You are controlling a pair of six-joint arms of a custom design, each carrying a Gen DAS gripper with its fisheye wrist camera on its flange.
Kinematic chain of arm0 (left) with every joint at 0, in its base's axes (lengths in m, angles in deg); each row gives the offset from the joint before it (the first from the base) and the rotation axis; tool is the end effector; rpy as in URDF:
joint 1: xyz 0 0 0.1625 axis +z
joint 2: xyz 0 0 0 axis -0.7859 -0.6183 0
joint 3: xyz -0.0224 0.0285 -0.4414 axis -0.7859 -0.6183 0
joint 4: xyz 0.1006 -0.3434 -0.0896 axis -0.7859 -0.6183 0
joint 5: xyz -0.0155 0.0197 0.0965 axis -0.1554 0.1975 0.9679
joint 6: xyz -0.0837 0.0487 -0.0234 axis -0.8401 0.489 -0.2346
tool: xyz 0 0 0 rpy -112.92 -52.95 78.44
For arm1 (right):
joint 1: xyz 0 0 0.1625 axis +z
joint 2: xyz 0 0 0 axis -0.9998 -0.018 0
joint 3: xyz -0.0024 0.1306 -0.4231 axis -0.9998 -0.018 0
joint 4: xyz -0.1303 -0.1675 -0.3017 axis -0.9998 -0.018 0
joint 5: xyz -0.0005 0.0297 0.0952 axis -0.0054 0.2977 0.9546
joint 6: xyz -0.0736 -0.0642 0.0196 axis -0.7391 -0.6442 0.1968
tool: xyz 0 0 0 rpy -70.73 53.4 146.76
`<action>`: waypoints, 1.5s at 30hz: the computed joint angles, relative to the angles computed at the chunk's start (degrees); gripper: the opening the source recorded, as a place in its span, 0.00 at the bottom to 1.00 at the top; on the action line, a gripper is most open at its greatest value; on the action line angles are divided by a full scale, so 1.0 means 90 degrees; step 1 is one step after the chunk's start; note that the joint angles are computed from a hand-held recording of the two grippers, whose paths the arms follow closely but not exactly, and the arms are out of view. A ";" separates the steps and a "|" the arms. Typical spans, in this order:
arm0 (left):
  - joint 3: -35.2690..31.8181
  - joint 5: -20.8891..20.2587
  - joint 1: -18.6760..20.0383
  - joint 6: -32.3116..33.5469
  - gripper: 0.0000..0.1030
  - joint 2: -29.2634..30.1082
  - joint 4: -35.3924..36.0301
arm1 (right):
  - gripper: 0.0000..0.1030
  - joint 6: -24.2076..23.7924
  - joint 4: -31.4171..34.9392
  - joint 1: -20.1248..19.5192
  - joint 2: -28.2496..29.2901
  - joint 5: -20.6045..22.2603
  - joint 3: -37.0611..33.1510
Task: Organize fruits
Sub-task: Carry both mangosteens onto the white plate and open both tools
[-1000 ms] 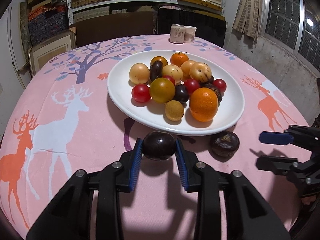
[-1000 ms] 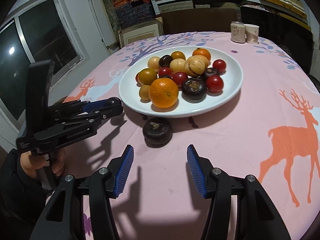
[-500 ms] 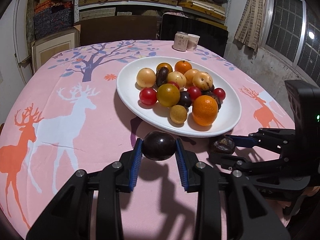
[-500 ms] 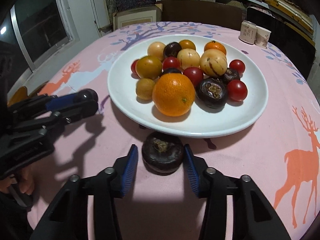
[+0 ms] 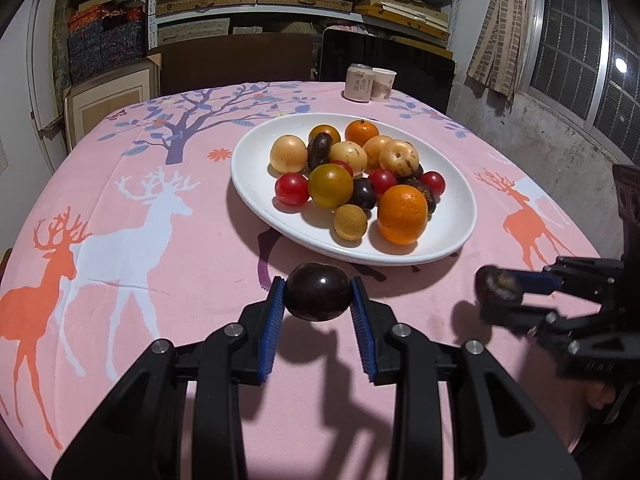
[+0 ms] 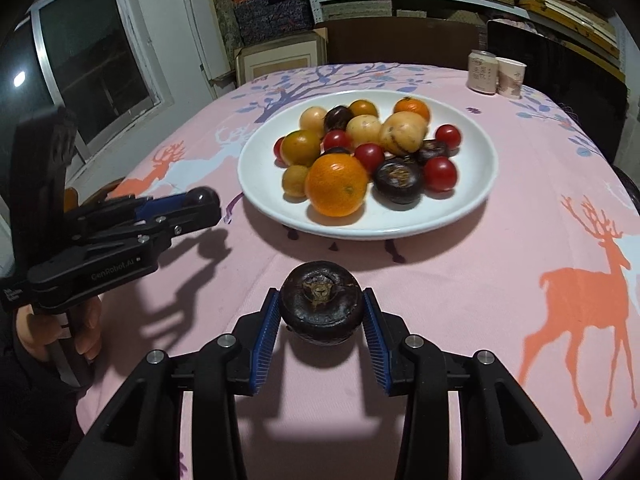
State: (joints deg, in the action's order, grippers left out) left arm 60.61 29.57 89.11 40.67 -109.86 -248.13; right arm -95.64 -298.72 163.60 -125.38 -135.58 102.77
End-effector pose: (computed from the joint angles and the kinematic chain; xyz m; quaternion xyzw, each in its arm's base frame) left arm -0.1631 -0.3885 -0.0031 0.2085 0.8754 -0.3323 0.2823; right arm 0.0231 -0.3913 0.1454 0.3048 -0.9058 0.2205 0.1950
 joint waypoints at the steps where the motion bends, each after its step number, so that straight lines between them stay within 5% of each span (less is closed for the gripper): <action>1: 0.0038 0.0017 -0.0061 -0.0051 0.31 0.0014 -0.0020 | 0.40 0.0015 0.0076 -0.0062 -0.0151 0.0087 0.0031; 8: -0.0163 0.0115 -0.0353 -0.0150 0.31 -0.0339 0.0689 | 0.40 0.0079 0.0885 -0.0014 -0.1075 0.0427 -0.0195; 14: -0.1090 0.0112 -0.0231 0.0580 0.31 -0.0720 0.1469 | 0.40 0.0506 0.2099 0.0420 -0.1476 0.0429 -0.1146; 22: -0.2537 -0.0169 0.0580 0.1041 0.31 -0.0521 0.2555 | 0.40 0.1125 0.2971 0.0749 -0.0809 0.0054 -0.2580; 31: -0.3287 -0.0285 0.1051 0.1311 0.32 -0.0159 0.2949 | 0.41 0.1411 0.3806 0.0892 0.0222 -0.0221 -0.3936; 32: -0.3318 -0.0282 0.1074 0.1306 0.35 -0.0138 0.2973 | 0.42 0.1423 0.3848 0.0894 0.0279 -0.0211 -0.4001; 36: -0.3237 0.0107 0.1002 0.1312 0.88 -0.0024 0.2524 | 0.55 0.1413 0.3763 0.0865 0.0312 -0.0102 -0.3982; 45: -0.2333 0.0157 0.0577 0.0350 0.92 -0.0346 0.2668 | 0.59 0.1225 0.3058 0.0551 -0.0458 0.0126 -0.2625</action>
State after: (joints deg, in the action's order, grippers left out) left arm 39.62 30.98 94.30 43.82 -112.97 -224.12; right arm -84.62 -271.19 168.56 -129.51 -134.44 79.15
